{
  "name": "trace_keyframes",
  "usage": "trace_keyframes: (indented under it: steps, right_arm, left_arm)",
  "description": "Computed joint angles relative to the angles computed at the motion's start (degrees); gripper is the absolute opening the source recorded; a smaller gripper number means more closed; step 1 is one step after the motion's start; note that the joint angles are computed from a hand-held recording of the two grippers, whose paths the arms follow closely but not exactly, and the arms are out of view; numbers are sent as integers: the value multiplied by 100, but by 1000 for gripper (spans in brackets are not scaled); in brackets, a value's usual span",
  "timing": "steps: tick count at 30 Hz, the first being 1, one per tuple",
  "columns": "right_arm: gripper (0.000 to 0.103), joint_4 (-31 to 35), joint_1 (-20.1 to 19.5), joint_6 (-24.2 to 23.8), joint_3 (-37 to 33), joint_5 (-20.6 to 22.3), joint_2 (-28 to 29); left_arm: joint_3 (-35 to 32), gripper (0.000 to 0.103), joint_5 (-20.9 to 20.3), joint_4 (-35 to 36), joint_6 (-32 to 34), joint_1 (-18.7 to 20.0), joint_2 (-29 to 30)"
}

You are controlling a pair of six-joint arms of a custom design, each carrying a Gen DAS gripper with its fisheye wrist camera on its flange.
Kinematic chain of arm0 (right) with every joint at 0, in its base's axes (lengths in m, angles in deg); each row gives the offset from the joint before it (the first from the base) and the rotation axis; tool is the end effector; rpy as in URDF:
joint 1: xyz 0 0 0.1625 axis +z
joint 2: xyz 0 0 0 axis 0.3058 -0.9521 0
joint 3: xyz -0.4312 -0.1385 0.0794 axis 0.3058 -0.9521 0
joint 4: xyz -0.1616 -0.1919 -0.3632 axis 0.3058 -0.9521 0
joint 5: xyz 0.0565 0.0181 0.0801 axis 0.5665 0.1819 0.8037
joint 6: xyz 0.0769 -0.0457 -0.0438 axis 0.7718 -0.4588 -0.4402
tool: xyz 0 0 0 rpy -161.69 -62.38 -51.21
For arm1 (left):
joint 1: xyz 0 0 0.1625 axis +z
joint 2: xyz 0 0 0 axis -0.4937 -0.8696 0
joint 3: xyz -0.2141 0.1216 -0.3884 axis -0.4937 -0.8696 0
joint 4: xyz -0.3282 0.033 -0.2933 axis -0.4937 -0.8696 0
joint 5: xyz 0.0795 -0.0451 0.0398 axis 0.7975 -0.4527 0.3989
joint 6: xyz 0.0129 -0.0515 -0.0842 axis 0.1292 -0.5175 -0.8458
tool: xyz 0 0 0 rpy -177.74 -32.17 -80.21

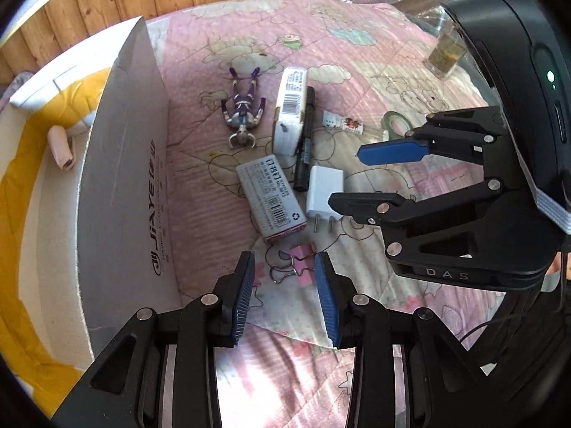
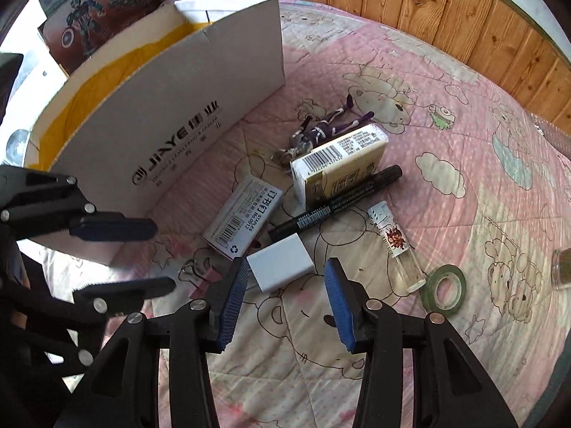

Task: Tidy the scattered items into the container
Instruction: 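Withdraw both tools from the box toward the remaining scattered items, then close the left tool on the pink binder clips while the right tool grasps the white charger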

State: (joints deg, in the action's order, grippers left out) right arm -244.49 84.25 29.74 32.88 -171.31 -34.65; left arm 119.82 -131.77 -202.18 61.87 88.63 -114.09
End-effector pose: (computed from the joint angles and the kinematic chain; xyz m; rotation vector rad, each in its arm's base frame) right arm 0.2157 -0.6356 0.0700 0.7110 -2.4286 0.1990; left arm -0.1642 -0.6162 0.1224 1.1263 2.4365 0.0908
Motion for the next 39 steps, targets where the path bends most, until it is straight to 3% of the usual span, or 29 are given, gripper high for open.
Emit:
trace_keyframes:
  steps: [4,8,11,13,16,19,20,23,29,35,39]
  right_arm:
    - [53,30,-20,45,-71,-111,162]
    - [53,132,-78,246,-152,-146,309]
    - [53,279,-83,106,-179,-234,300]
    - [53,292,-72,25,-184,-445,262]
    - [53,-136,-17,-389,-130,-1089,309]
    - [53,-376,-17,-536,-55,-1262,263]
    - [53,-389,-21,-554,-33,-1248,239]
    - [53,-347,-22,-545,26,-1170,176]
    - [54,30,-124,-109,-4,-692,-10]
    - [54,298,-380,861,195,56,-342]
    - [54,236,-587,1611,297,665,-487]
  left_arm:
    - [-159,37,-433,451,-213,155,15]
    - [-38,37,-264,368,-175,157,38]
    - [68,37,-227,251,-171,177,56]
    - [129,37,-214,155,-136,186,77]
    - [173,37,-220,-13,-142,218,130]
    - [237,39,-404,-148,-208,275,152]
    - [314,44,-493,-215,-176,271,122]
    - [224,45,-1264,449,-22,359,36]
    - [632,45,-692,-577,508,174,-159]
    - [875,45,-321,-1549,1455,24,145]
    - [740,45,-512,-1262,1562,77,187]
